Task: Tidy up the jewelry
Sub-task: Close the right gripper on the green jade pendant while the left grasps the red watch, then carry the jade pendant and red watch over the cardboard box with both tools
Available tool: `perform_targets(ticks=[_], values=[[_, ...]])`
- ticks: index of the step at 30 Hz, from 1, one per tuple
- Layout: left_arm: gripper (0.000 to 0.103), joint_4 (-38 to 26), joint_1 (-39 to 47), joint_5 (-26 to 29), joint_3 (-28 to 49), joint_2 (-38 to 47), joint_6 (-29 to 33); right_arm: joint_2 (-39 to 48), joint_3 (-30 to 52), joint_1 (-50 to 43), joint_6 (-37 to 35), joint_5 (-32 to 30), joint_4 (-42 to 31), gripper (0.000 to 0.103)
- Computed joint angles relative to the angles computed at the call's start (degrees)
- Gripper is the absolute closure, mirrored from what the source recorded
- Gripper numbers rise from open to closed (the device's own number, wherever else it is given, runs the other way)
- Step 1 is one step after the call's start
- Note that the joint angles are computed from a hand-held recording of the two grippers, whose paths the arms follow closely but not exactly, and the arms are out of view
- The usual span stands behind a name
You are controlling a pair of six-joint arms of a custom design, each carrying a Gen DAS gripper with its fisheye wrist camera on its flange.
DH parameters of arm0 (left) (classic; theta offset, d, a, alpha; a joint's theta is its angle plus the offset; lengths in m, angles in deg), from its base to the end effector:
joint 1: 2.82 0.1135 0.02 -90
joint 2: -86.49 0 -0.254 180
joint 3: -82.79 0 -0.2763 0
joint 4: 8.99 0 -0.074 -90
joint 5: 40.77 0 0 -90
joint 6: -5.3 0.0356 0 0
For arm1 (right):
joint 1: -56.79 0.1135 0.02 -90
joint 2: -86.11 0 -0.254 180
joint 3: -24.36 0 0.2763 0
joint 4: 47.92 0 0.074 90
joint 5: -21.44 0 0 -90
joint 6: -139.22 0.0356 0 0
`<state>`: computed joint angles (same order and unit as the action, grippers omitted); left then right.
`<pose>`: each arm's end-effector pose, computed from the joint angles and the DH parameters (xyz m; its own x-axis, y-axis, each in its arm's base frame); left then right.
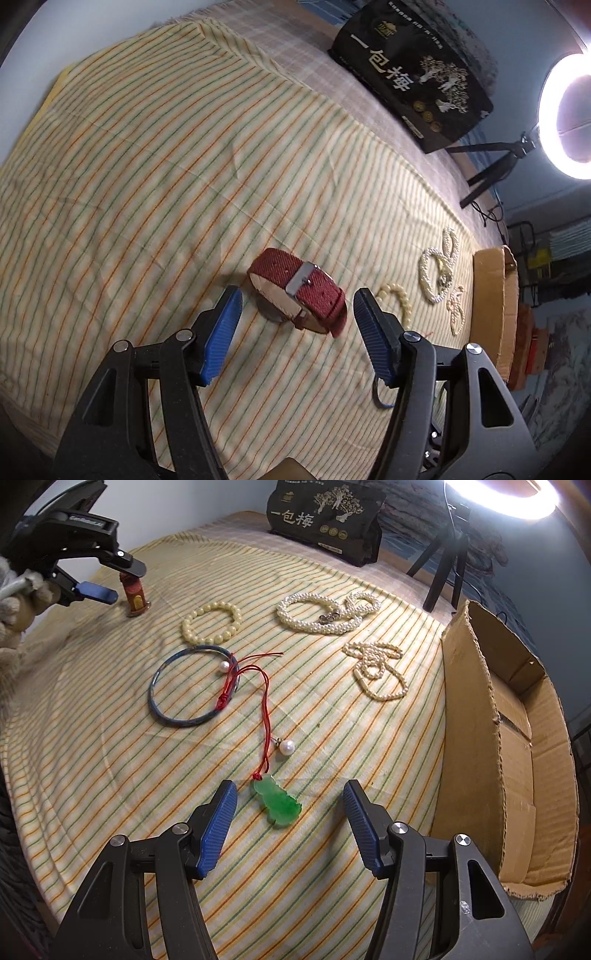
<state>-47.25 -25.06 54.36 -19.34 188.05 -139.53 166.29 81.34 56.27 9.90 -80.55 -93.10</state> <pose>0.3463 -0.1450 0.1547 -0.8105 -0.5482 -0.2064 -0.4282 0.7949 -0.4299 0.2708 0.0049 0.1538 -0.6763 -0.6137 -0.4074 -0.6414 0.7626 -0.0841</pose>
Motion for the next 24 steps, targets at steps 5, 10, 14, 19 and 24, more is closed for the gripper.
perform_targets(ticks=[5,10,14,19,24], values=[[0.039,0.26,0.20,-0.33,-0.48,-0.05,-0.31,0.78,0.38,0.16,-0.39,-0.33,0.46,0.045],[0.046,1.23,0.58,-1.13,-2.24,-1.86,0.62,2.02,1.12,-0.27,-0.84,-1.41,0.16,0.047],[0.058,2.16,0.62,-0.29,-2.76,-2.26,1.29,3.10,2.07,-0.45,-0.98,-2.65,-1.12,0.057],[0.074,1.71,-0.54,-1.28,-2.46,-2.72,3.11,3.37,2.93,-0.35,-0.99,-3.63,-3.60,0.079],[0.086,2.03,-0.62,-0.83,-3.16,-3.30,3.59,3.08,3.22,-1.06,-0.68,-4.03,-5.16,0.091]])
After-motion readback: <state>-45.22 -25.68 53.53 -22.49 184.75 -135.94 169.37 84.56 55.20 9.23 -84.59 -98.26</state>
